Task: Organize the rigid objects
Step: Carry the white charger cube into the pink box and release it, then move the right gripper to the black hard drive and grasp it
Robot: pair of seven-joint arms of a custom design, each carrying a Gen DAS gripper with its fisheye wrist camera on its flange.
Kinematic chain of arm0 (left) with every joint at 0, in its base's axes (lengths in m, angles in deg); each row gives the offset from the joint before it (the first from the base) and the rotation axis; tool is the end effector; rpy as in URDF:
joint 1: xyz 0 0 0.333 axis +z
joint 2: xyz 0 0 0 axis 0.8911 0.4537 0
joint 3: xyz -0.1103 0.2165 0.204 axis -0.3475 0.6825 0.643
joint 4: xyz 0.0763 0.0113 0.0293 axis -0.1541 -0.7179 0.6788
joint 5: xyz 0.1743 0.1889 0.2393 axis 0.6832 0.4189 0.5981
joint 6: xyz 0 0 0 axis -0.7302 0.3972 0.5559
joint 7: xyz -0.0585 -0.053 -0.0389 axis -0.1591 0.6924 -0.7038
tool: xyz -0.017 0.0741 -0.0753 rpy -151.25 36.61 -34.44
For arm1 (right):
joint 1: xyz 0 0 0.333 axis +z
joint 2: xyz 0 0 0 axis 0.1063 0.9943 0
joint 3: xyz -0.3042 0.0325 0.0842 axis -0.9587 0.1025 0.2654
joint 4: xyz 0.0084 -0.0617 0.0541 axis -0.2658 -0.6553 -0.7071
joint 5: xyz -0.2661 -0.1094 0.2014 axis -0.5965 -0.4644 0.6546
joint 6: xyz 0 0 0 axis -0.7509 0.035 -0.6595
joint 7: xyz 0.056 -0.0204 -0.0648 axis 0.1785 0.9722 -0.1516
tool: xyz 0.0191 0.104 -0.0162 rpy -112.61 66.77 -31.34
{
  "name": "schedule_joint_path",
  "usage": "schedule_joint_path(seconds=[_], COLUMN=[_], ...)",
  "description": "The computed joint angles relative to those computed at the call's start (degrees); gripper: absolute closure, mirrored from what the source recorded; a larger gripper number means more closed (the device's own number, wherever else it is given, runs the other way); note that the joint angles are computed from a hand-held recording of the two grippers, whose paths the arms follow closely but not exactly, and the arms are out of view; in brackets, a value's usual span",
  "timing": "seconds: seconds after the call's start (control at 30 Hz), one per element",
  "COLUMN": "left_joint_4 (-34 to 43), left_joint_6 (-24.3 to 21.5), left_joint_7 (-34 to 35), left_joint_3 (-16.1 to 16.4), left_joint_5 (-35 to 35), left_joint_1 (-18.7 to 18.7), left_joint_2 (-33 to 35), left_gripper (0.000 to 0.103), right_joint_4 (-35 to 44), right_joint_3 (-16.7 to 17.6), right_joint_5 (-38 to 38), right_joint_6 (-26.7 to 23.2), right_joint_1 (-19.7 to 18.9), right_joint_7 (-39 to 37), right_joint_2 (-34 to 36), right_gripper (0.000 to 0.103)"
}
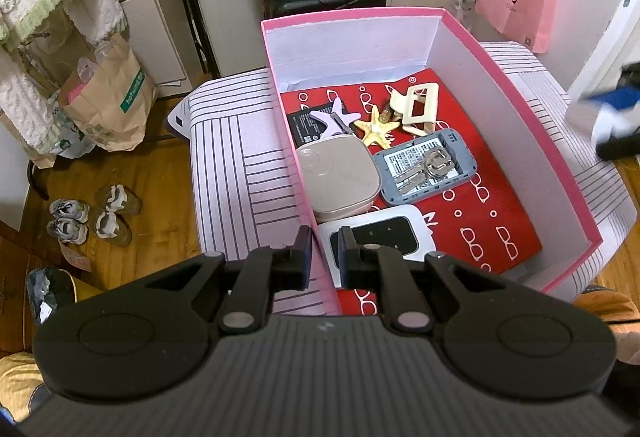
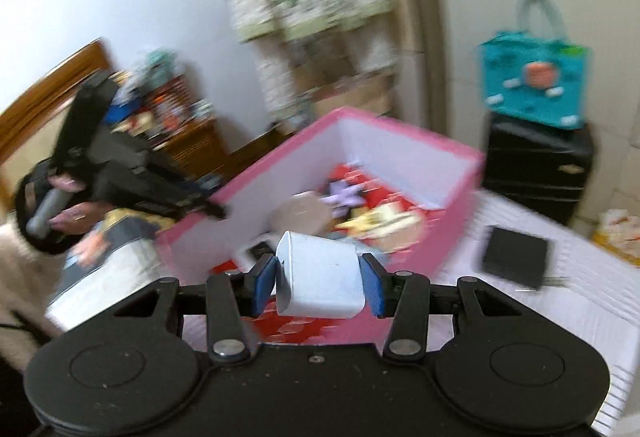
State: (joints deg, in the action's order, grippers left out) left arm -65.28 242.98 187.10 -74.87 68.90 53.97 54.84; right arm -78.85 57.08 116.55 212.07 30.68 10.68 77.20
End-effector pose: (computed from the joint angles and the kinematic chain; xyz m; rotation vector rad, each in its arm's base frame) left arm 0.5080 -0.1875 0.4190 -1.4773 2.3373 -0.6993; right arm 0.4677 0.2609 0.4453 -2.0378 1.0762 -0.1134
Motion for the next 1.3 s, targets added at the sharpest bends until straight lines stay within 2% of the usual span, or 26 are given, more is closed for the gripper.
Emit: schedule_joint_path(seconds=[0.07,0.2,0.37,0.7,0.77,0.87,0.93,0.97,1.03,1.13,1.17,1.23,1.3], left_joint_4=[-0.36,-0.9,-0.68,-1.18,-0.83,-0.8,-0.45,-0.42,-0.41,-0.25,-0.46,-0.86,-0.98], left_joint_6=[0.63,1.49,0.86,2.29,1.51,0.8,-0.11,-0.01,0.22,0.09,0.29,0.96,0.83], left_joint_7=[0.47,3.35,6.01,7.91,8.46,9.78,9.66,9.06,8.31,6.57,5.61,2.5,-0.06], left_joint_3=[-0.08,-0.72,-0.86,-0.98,-1.1,-1.2,-0.97,-0.82,-0.68,-0.41,-0.21,0.64,1.07], left_joint_5=[-0.13,-2.88,-5.61,-7.16,-8.41,-10.41,-10.54,-10.09,-9.4,-7.85,-6.61,-1.93,1.17], left_joint_1=[0.01,0.52,0.64,0.44,0.68,0.89,0.81,0.64,0.5,0.26,0.06,-0.63,-0.81], left_joint_2=[-0.06,-0.19,-0.31,-0.17,-0.15,-0.45,-0.13,0.07,0.25,0.35,0.27,0.18,-0.09], left_gripper=[0.092,0.092,0.092,0.092,0.092,0.092,0.092,0.092,0.092,0.092,0.092,0.093,0.093], right_joint_4=[3.07,9.53,17.75,22.61,22.0,20.11,17.56,15.21,10.65,6.36,5.2,2.98,1.13], right_joint_3=[-0.03,0.4,0.88,-0.99,-0.73,0.53,2.55,4.24,10.22,16.54,16.97,16.11,15.58], right_joint_5=[-5.84,-21.02,-32.43,-55.78,-57.47,-55.45,-51.2,-47.24,-33.97,-10.41,-4.51,1.31,9.61], right_joint_6=[-4.18,-7.71,-15.3,-19.12,-16.87,-13.52,-10.54,-7.13,-0.97,3.44,4.5,8.84,13.08], right_joint_1=[0.13,0.41,-1.35,2.24,2.26,0.64,-1.88,-3.71,-9.64,-16.73,-17.77,-17.35,-17.03], right_joint_7=[3.42,11.37,17.74,28.65,29.94,31.85,30.83,29.25,20.9,4.75,0.71,-2.9,-9.87], right_joint_2=[2.81,9.45,16.52,21.6,21.85,21.06,19.31,17.76,14.15,8.94,7.32,5.22,3.56], right_gripper=[0.051,0.051,0.052,0.051,0.05,0.049,0.047,0.047,0.045,0.045,0.045,0.045,0.045])
